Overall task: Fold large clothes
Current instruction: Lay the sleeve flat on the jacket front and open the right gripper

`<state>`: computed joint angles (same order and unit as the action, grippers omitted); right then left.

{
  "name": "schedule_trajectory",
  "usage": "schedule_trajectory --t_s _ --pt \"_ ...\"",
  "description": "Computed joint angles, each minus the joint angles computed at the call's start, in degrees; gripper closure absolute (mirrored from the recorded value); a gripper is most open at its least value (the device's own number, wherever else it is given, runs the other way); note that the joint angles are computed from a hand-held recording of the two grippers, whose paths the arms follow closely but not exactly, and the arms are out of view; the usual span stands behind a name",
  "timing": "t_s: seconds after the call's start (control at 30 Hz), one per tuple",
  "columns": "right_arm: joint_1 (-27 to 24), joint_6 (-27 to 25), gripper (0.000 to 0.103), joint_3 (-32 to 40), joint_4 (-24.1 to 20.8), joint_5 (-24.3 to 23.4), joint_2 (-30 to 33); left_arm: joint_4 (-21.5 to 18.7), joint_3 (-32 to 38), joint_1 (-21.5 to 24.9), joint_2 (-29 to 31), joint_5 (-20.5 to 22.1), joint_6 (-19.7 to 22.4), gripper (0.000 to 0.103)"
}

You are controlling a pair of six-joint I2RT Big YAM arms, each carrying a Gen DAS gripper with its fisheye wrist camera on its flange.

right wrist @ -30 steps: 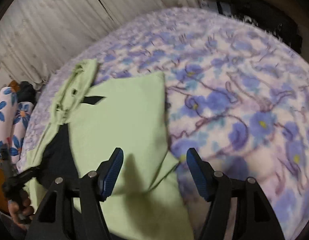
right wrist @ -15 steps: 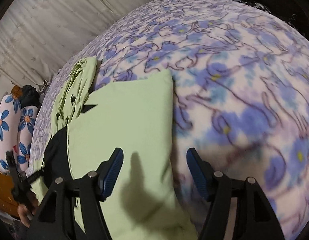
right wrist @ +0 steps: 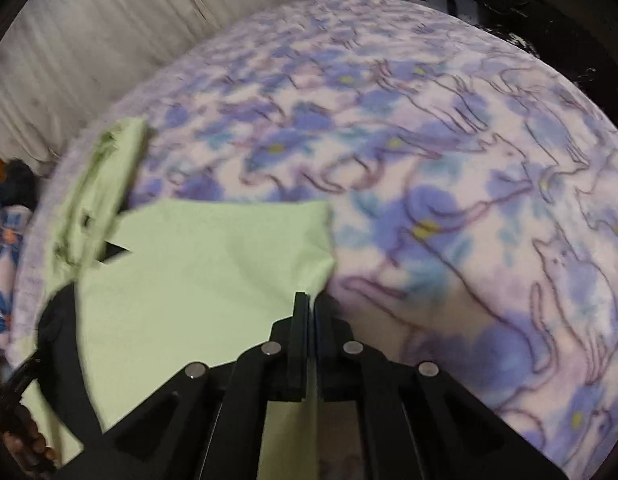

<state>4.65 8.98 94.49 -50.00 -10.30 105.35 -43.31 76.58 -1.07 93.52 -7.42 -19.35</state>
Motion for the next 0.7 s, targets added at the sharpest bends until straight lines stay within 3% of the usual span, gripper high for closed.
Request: schedule_trajectory --t_s 0.03,0.13,0.3,0.37,0.4,0.47,0.53,0.7 --pt "0.0 0.6 0.096 -0.5 -0.1 0.6 -0.8 -0.2 -0.1 0.1 -0.4 0.4 -0.6 0.071" --pt "0.2 1.6 0.095 -3.3 1.8 1.9 -4.5 -1.7 -0.3 0.2 -2.1 1.1 -0.8 0.071" --pt "2.0 1.5 0.095 -9.7 6.3 -1.3 -12.2 1.0 -4.4 -1.7 -8.2 -4.0 -0.4 0.067" --pt "3.5 1.9 0.092 -10.7 6.4 -2.7 -13.4 1.8 -5.2 -2.9 -9.5 -7.0 0.1 0.054" --pt "4.6 1.8 0.086 -11.4 6.7 -3.2 -14.2 2.0 -5.0 -3.2 -9.4 -8.6 0.5 0.041" --pt "6.8 1.4 0.069 -11.9 6.7 -2.6 -14.7 2.1 -5.0 -4.3 -9.5 -12.8 1.1 0.037" --pt "9.6 -0.6 0.063 -12.8 6.2 -2.2 -15.3 1.5 -4.6 -4.5 -9.4 -12.8 1.6 0.037" --pt "14.1 -4.0 0.063 -15.5 4.8 -4.0 -16.2 4.7 -7.3 -7.3 -11.6 -10.3 3.5 0.037"
